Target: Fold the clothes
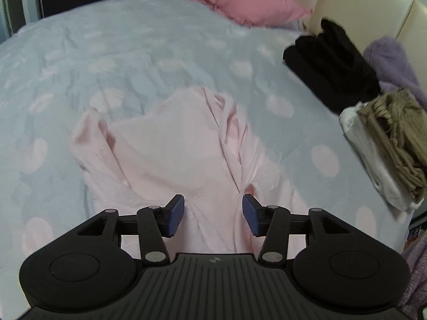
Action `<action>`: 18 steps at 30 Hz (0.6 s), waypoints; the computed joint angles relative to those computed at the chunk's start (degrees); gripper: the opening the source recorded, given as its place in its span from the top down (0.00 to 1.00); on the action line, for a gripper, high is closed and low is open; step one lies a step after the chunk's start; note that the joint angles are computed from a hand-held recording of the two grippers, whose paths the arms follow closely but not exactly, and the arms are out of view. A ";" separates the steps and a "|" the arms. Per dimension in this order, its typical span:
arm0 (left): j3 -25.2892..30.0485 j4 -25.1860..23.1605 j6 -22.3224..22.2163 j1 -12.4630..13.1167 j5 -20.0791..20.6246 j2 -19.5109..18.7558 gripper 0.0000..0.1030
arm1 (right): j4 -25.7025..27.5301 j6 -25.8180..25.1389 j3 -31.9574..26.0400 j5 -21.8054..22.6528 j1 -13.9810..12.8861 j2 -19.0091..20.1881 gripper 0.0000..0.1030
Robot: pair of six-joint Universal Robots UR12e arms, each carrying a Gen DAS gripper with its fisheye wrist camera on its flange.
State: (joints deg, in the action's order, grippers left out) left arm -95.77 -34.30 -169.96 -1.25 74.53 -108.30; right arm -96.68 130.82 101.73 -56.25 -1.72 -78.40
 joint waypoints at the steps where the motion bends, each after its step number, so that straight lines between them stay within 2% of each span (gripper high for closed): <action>1: -0.61 -0.01 0.68 0.14 0.44 0.74 0.58 | 0.05 -0.96 -0.23 0.40 -0.30 -0.35 0.77; 3: -2.12 0.12 2.26 0.44 1.02 2.13 0.62 | -0.03 -3.06 -0.84 1.41 -0.97 -0.33 0.76; 8: -6.18 1.78 5.16 0.74 3.34 4.77 0.62 | -1.62 -8.22 -2.08 2.35 -1.55 -0.84 0.75; 11: -7.52 3.00 5.27 1.08 4.86 5.44 0.64 | -3.28 -8.32 -4.15 1.50 -0.66 0.21 0.76; 12: -7.62 3.41 4.41 1.26 5.23 5.47 0.68 | -3.97 -8.34 -5.00 1.05 -0.29 0.63 0.76; 15: -7.58 6.25 3.25 1.61 6.16 5.03 0.69 | -11.94 -7.32 -6.42 -0.55 1.38 1.74 0.76; 18: -6.58 8.48 2.24 1.67 7.01 3.73 0.69 | -21.75 -3.46 -7.91 -1.41 2.31 3.91 0.76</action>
State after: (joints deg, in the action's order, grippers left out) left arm -102.35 -25.82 -167.71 0.41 81.53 -104.57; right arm -118.43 127.36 93.82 -57.66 0.59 -74.49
